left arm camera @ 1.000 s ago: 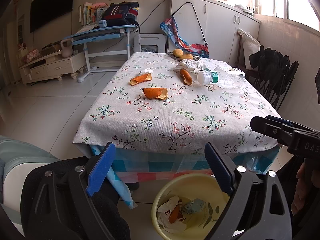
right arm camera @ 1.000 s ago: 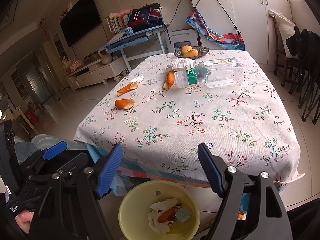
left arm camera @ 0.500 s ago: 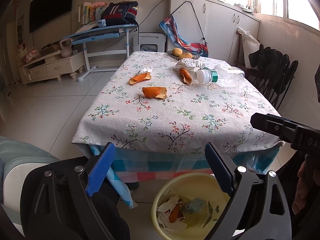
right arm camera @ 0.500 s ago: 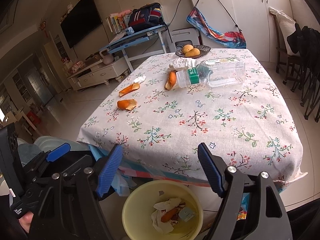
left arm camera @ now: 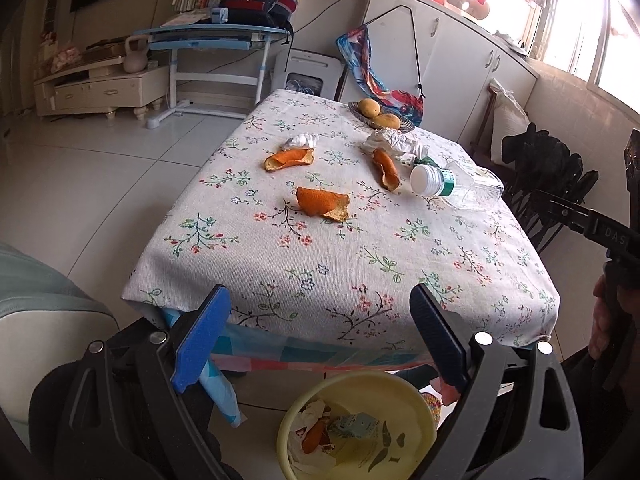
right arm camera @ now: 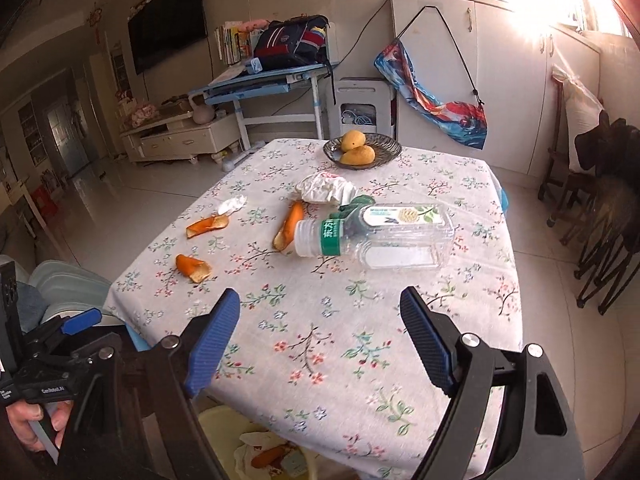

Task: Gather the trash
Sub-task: 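Move the right gripper to the clear water bottle and grasp it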

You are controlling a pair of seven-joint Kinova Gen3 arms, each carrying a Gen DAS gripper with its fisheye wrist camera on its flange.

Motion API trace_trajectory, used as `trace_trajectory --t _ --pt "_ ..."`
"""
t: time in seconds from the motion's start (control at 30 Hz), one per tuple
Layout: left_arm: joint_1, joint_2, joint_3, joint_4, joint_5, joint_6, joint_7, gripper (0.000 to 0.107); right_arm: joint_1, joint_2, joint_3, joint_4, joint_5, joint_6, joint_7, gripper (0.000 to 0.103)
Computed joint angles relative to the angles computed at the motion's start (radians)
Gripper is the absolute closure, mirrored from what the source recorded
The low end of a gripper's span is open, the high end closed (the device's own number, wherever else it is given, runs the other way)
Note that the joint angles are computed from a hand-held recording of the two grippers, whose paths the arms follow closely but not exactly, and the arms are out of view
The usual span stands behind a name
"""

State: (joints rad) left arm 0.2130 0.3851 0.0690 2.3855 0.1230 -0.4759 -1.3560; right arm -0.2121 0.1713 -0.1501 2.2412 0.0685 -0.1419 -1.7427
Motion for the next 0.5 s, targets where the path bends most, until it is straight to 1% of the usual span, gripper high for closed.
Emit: trace_trajectory --t 0.03,0.07,0.1,0.17,0.2,0.23,0.3,0.33,0.37,0.4,0.43,0.47,0.5 --pt "-0.023 0.003 0.015 -0.018 -0.022 0.015 -0.003 0.020 -0.032 0.008 0.038 -0.020 -0.008 0.014 0.035 0.024" --pt "-0.064 0.007 0.045 -0.037 -0.061 0.035 -0.001 0.020 -0.051 0.015 0.062 -0.048 -0.011 0.045 0.074 0.023" --pt "-0.111 0.011 0.081 -0.062 -0.101 0.064 -0.005 0.020 -0.055 0.023 0.068 -0.082 -0.004 0.086 0.109 0.022" --pt "-0.203 0.020 0.156 -0.110 -0.183 0.116 -0.030 0.020 -0.024 0.049 0.037 -0.153 0.042 0.167 0.178 0.022" --pt "-0.250 0.025 0.196 -0.138 -0.223 0.151 -0.047 0.020 -0.023 0.068 0.033 -0.191 0.071 0.208 0.218 0.022" --pt "-0.296 0.037 0.240 -0.173 -0.264 0.192 -0.066 0.020 -0.041 0.089 0.046 -0.229 0.103 0.248 0.259 0.021" --pt "-0.383 0.060 0.325 -0.240 -0.345 0.273 -0.111 0.020 -0.100 0.130 0.101 -0.300 0.146 0.330 0.340 0.021" --pt "-0.428 0.076 0.371 -0.271 -0.386 0.314 -0.130 0.020 -0.108 0.151 0.108 -0.335 0.159 0.370 0.381 0.021" --pt "-0.472 0.101 0.417 -0.304 -0.427 0.354 -0.148 0.020 -0.099 0.172 0.096 -0.369 0.163 0.411 0.421 0.020" --pt "-0.511 0.124 0.460 -0.335 -0.467 0.395 -0.156 0.020 -0.073 0.195 0.067 -0.408 0.161 0.452 0.462 0.020" --pt "-0.537 0.143 0.494 -0.365 -0.508 0.436 -0.155 0.020 -0.055 0.217 0.048 -0.447 0.151 0.492 0.503 0.020" --pt "-0.567 0.169 0.536 -0.397 -0.549 0.476 -0.165 0.020 -0.050 0.240 0.046 -0.487 0.135 0.533 0.543 0.020" --pt "-0.581 0.191 0.562 -0.430 -0.589 0.517 -0.172 0.020 -0.045 0.262 0.045 -0.525 0.115 0.574 0.584 0.020"
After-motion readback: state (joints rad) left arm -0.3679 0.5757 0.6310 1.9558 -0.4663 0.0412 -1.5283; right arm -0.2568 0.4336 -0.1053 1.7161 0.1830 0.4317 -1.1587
